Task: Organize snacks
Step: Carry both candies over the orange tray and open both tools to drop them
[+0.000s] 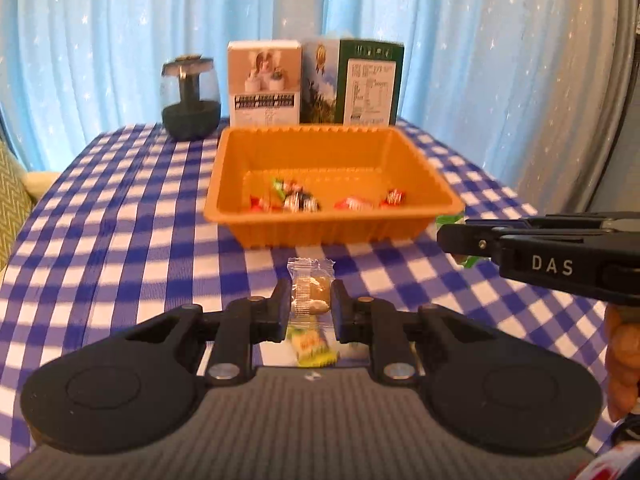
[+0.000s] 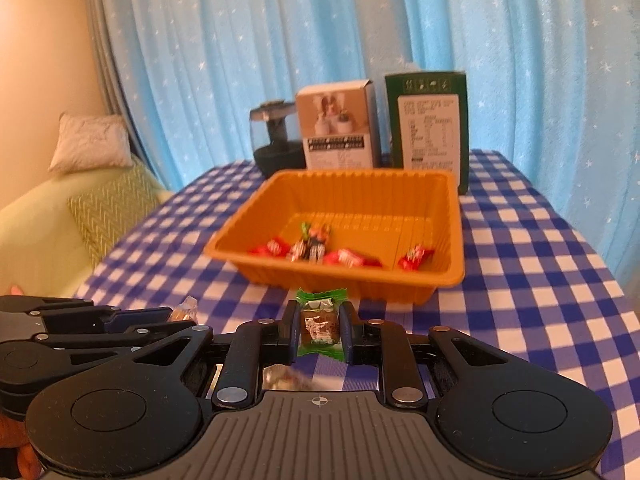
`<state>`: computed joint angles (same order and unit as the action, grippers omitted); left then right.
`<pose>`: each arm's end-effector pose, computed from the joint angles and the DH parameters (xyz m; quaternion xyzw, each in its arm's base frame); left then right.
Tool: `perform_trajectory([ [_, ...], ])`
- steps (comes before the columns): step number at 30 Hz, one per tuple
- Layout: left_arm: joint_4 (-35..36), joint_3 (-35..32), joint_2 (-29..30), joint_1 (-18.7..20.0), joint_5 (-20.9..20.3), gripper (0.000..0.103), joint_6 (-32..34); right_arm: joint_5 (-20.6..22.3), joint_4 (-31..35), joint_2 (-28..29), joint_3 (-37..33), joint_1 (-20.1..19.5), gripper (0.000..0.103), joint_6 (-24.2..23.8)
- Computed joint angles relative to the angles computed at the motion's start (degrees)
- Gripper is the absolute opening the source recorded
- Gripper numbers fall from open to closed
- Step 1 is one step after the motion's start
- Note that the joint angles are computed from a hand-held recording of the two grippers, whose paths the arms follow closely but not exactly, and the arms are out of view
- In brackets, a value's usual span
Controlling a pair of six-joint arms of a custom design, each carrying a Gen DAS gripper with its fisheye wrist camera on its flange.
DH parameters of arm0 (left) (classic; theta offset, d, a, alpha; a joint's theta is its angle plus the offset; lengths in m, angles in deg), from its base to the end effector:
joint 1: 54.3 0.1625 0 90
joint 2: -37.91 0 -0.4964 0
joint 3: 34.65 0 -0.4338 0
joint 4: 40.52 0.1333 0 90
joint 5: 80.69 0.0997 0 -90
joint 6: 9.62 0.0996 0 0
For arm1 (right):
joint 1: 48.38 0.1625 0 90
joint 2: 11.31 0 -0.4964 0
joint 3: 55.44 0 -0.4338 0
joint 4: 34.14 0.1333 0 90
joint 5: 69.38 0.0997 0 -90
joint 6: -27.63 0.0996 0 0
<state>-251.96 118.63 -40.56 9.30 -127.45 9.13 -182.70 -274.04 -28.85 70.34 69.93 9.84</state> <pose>0.0320 -0.3889 0.2529 0.1931 0.8443 -0.3897 0.3131 0.3069 -0.3718 -0.1020 0.2923 -0.8704 0.3641 0.1562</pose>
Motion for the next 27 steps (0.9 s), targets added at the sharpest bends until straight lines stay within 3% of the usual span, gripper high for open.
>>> perform_trajectory([
  [13,-0.18,-7.59,2.66,2.27,-3.25,0.019,4.37,-1.06,1.45,-1.17,-4.86,0.24,0.021,2.37],
  [27,2.16,-14.99,6.13,6.02,-5.64,0.019,5.66,-2.49,6.36,-0.21,-11.36,-2.7,0.021,3.71],
])
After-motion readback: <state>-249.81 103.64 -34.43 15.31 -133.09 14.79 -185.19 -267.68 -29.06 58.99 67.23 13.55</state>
